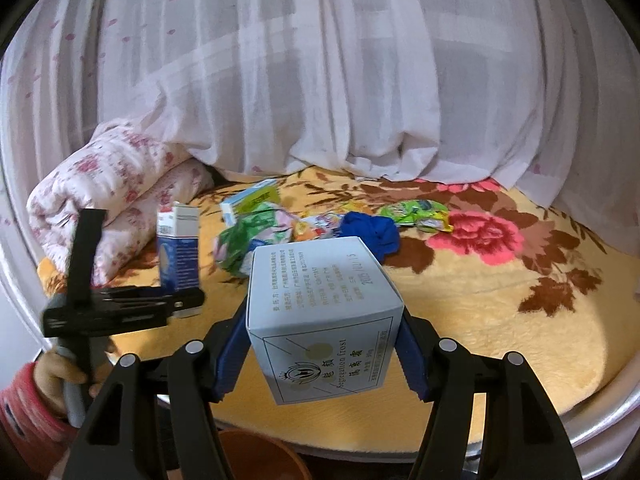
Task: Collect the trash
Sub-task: 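Carry both boxes down to the orange bin and open both tools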
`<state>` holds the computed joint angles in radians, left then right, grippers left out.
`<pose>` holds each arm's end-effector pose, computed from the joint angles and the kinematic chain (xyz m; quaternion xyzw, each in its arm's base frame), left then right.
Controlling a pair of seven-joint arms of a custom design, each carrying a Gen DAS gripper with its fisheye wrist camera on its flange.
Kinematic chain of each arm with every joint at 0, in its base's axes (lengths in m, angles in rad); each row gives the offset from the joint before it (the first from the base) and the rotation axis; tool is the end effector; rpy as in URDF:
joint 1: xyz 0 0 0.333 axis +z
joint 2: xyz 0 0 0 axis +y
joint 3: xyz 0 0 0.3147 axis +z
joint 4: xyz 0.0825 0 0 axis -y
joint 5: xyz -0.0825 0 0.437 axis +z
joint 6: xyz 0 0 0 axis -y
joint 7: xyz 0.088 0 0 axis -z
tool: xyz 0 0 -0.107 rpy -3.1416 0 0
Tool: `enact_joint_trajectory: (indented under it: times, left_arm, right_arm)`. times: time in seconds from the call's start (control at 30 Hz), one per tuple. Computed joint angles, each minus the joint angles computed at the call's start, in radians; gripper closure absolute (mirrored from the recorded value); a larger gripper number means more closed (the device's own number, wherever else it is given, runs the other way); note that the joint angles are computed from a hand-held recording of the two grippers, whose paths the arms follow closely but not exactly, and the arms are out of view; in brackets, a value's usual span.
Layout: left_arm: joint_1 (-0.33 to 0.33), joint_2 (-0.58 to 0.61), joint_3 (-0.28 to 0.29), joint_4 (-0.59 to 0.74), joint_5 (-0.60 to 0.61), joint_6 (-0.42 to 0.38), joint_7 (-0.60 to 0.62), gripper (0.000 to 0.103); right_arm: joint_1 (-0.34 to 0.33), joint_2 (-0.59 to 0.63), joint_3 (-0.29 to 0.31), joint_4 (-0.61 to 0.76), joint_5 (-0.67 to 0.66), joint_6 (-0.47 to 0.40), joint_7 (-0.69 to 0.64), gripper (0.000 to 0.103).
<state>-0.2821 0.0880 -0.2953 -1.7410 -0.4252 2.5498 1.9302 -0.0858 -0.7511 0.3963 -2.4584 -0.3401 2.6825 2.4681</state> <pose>0.5841 -0.3654 0.5863 -0.4048 0.8267 -0.3839 0.0727 0.4113 0.1799 0.6218 -0.5099 0.7035 -0.3422 0.3579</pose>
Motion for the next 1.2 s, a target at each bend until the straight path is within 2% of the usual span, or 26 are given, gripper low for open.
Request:
enact_joint_trajectory:
  times: [0.07,0.2,0.4,0.53,0.8,1.07,1.17,1.2]
  left_arm:
    - [0.013,-0.088,0.006,-0.088,-0.075,-0.008,0.088,0.052]
    - [-0.009,-0.213,0.065,-0.217,-0.164,-0.068,0.195,0.052]
    - [-0.032,-0.284,0.118,-0.328,-0.116,-0.201,0.2,0.052]
    - [-0.024,-0.236,0.11,-0.333,-0.028,-0.287,0.11,0.052]
    - [-0.009,-0.092,0.063,-0.261,0.133,-0.393,-0.064,0.052]
    - [-0.004,0.033,0.031,-0.166,0.219,-0.506,-0.172,0.051]
    - [0.0,0.057,0.024,-0.137,0.223,-0.535,-0.202,0.039]
    - [0.002,0.057,0.024,-0.132,0.225,-0.534,-0.212,0.035]
  right_arm:
    - [0.023,0.002,-0.005,0.002,0.005,-0.006,-0.02,0.04]
    - [0.098,0.017,-0.025,-0.001,0.04,-0.018,-0.08,0.04]
    - [0.203,0.081,-0.049,0.009,0.099,-0.067,-0.181,0.04]
    - [0.265,0.141,-0.068,0.009,0.144,-0.098,-0.22,0.04]
    - [0.365,0.274,-0.123,0.003,0.236,-0.132,-0.271,0.039]
    - [0.426,0.384,-0.176,0.02,0.32,-0.148,-0.321,0.038]
    - [0.424,0.394,-0.177,0.023,0.321,-0.152,-0.313,0.033]
    - [0.423,0.392,-0.177,0.022,0.318,-0.149,-0.308,0.027]
